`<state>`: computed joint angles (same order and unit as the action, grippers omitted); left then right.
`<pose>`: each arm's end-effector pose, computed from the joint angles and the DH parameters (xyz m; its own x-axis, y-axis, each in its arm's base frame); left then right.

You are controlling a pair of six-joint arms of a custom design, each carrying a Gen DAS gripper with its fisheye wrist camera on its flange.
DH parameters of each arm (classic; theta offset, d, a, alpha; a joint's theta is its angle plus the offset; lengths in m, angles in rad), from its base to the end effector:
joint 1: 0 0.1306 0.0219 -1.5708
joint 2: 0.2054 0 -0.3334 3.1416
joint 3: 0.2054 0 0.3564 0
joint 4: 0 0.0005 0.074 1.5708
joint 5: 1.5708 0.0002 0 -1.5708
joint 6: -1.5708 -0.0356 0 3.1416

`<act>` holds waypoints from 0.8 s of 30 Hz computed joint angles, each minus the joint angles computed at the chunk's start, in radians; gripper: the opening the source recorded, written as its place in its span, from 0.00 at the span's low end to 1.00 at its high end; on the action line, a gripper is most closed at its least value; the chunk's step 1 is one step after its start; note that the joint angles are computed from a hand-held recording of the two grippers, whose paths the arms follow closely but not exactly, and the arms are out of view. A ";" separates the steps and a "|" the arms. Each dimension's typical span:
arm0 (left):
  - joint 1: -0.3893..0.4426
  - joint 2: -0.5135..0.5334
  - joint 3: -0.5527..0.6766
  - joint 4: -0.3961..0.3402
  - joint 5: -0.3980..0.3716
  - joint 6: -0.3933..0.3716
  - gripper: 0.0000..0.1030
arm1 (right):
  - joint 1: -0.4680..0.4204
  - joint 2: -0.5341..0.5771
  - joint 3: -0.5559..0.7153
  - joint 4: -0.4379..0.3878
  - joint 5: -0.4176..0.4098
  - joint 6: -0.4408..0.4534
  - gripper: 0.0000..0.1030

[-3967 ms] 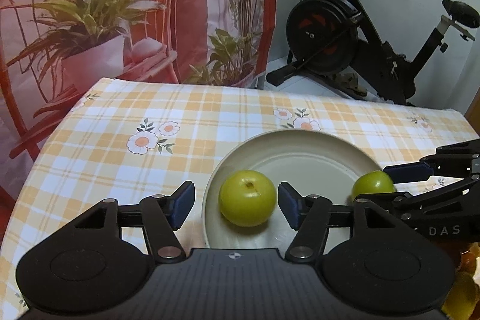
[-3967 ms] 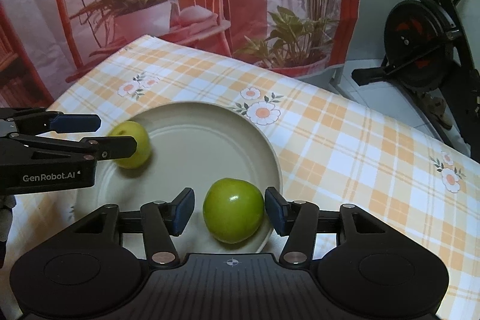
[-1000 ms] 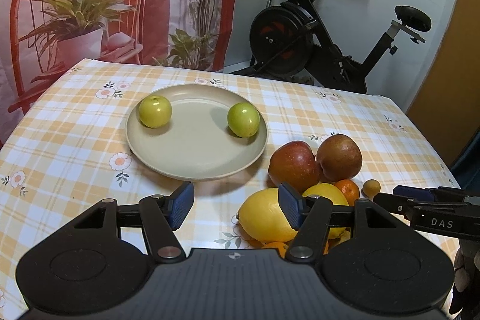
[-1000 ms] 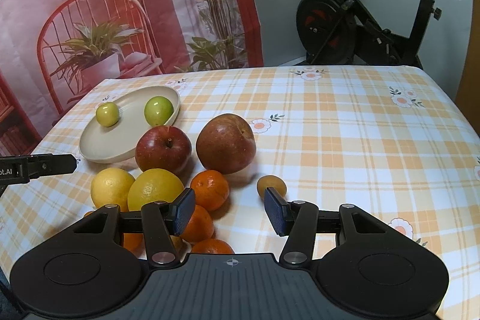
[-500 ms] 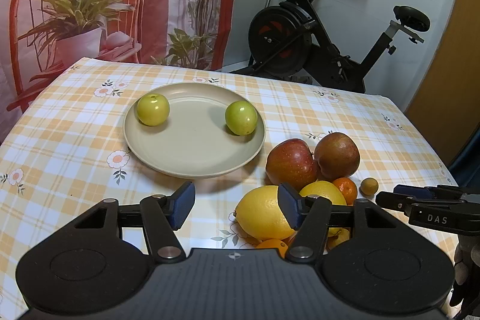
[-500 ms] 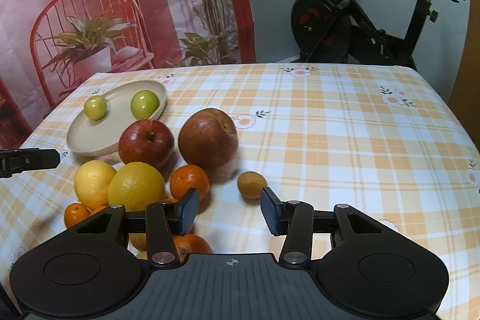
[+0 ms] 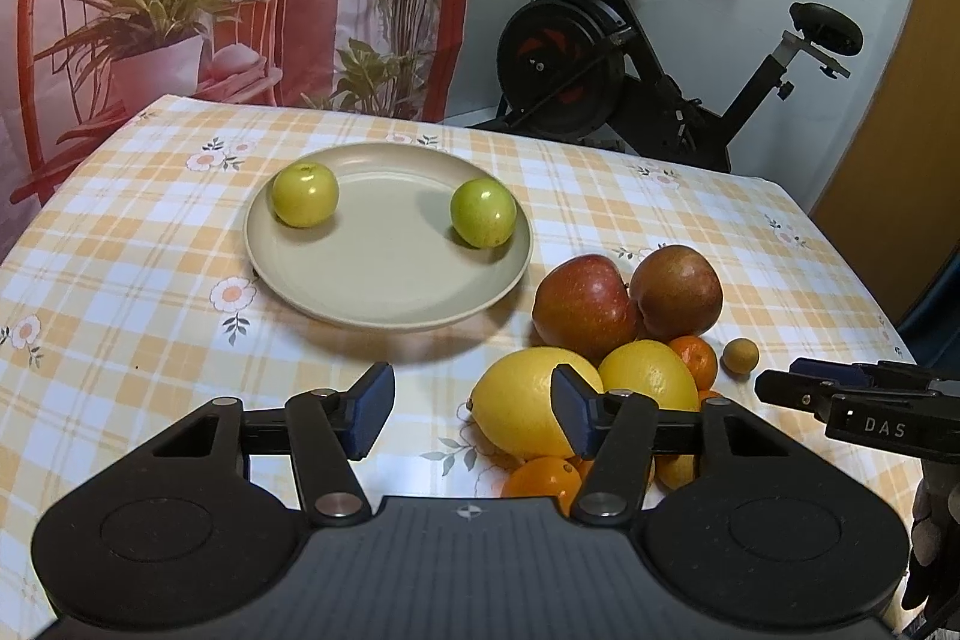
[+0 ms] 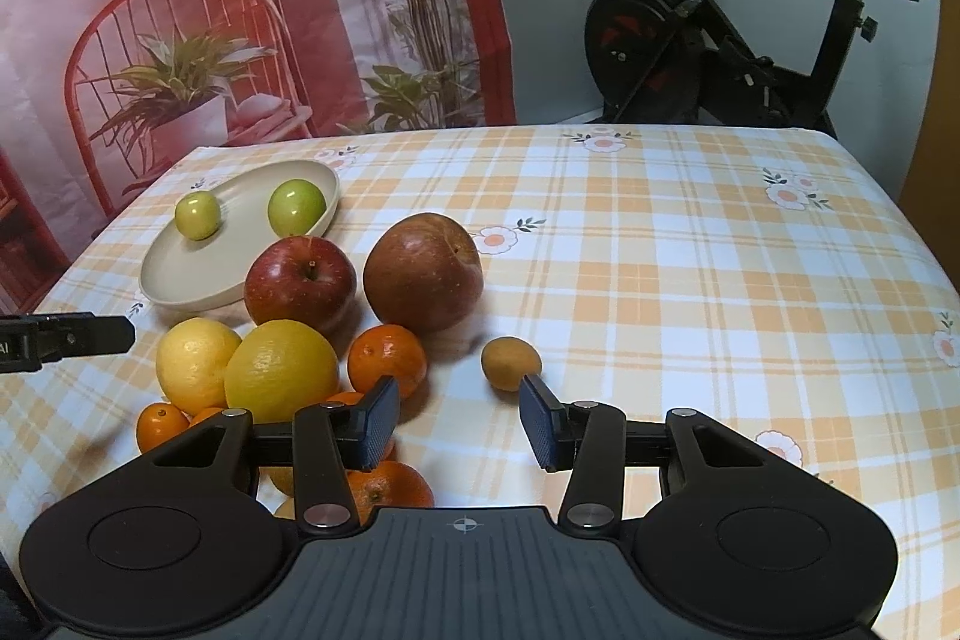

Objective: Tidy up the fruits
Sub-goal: 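Move the left tool toward an orange while the right tool approaches a small brown fruit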

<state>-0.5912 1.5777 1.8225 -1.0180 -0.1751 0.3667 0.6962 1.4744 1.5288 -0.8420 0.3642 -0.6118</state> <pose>0.4315 -0.2828 0.4666 -0.7010 0.0454 -0.7117 0.2078 0.9677 -0.1430 0.3841 0.3039 0.4052 -0.6785 0.1323 -0.7226 -0.0204 0.9799 0.1986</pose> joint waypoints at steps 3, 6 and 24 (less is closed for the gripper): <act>0.000 -0.004 -0.008 0.001 0.007 0.003 0.57 | 0.001 -0.002 -0.001 0.003 -0.004 -0.001 0.40; -0.002 -0.010 -0.021 -0.002 0.032 0.004 0.56 | 0.010 0.001 0.006 0.002 -0.007 0.002 0.40; -0.013 -0.004 -0.067 -0.001 0.132 -0.014 0.47 | 0.030 -0.009 0.003 -0.004 -0.009 -0.014 0.41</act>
<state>-0.6037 1.5741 1.7556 -1.0188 -0.0431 0.3532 0.7264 1.4654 1.5315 -0.8457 0.3550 -0.6253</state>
